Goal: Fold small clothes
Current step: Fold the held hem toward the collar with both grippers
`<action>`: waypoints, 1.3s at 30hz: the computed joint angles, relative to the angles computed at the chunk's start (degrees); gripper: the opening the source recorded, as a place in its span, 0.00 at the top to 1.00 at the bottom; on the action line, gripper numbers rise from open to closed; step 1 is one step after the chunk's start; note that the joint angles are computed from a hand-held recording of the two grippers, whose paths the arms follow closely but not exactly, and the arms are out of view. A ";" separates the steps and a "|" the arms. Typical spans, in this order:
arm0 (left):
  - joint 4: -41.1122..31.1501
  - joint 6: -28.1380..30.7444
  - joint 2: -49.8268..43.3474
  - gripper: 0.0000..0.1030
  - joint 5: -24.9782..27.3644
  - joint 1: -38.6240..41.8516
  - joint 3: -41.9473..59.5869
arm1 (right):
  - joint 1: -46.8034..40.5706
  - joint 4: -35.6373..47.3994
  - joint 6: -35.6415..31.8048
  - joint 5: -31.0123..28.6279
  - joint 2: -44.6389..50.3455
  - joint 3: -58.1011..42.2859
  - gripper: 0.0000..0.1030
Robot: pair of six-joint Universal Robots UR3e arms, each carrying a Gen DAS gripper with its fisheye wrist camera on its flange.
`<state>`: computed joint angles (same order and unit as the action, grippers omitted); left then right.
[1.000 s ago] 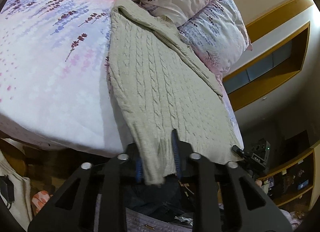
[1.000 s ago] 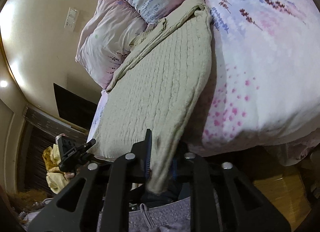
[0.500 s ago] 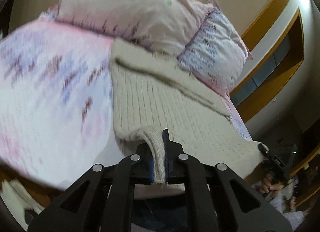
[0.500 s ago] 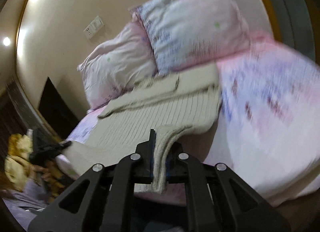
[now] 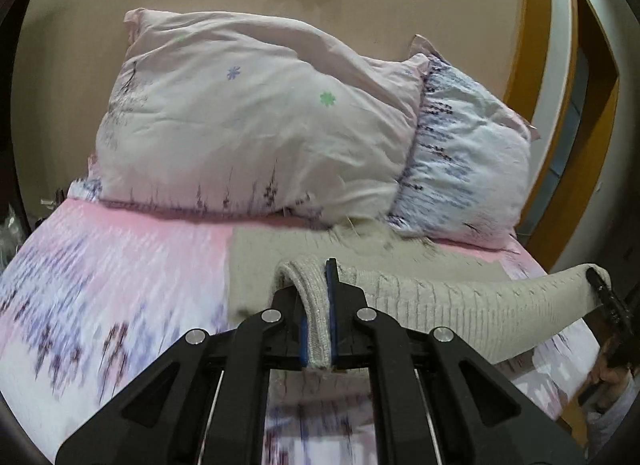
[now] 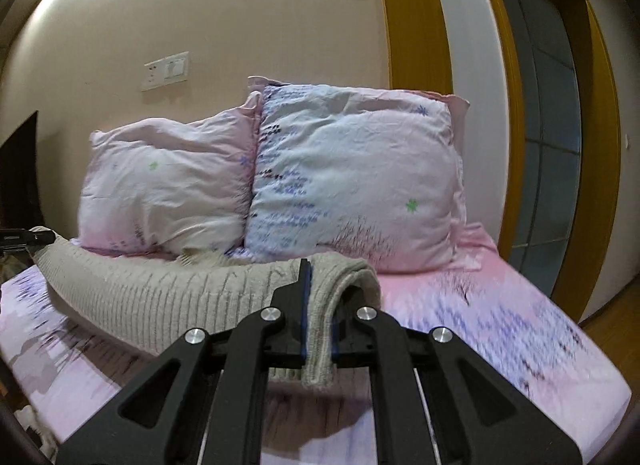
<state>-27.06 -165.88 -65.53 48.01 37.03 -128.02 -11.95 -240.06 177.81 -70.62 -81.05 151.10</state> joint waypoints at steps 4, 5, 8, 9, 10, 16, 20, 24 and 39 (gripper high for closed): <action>10.01 -7.74 -15.67 0.94 6.64 -7.19 8.74 | 7.78 9.89 -0.57 -10.32 4.81 -13.41 0.93; 11.86 -9.35 -19.14 0.94 7.96 -8.56 10.88 | 9.21 13.45 -0.13 -12.40 6.07 -17.16 0.93; 13.85 -12.40 -27.04 0.94 11.77 -12.16 17.05 | 10.28 20.22 2.49 -13.45 8.59 -23.74 0.93; 13.89 -13.24 -29.24 0.94 12.70 -13.07 18.87 | 10.32 22.42 3.73 -13.24 9.45 -25.75 0.93; 13.88 -14.27 -31.64 0.94 13.76 -14.05 20.82 | 10.32 24.05 4.69 -13.18 10.41 -27.52 0.93; 11.22 -19.07 -41.48 0.94 17.20 -17.28 30.87 | 11.28 38.15 9.30 -14.77 19.08 -42.99 0.93; 10.44 -19.68 -46.20 0.94 20.27 -19.52 36.82 | 11.37 46.25 12.17 -15.34 24.24 -52.03 0.93; 4.32 -20.98 -51.79 0.94 21.60 -20.80 44.37 | 10.58 56.80 15.25 -14.50 28.74 -60.43 0.93; -5.67 -23.47 -60.30 0.92 17.17 -20.14 55.11 | 6.93 68.69 24.35 -3.39 34.18 -71.44 0.47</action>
<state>-32.72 -189.35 -125.82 65.19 16.89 -72.91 -5.02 -171.37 202.16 -74.01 -46.88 79.66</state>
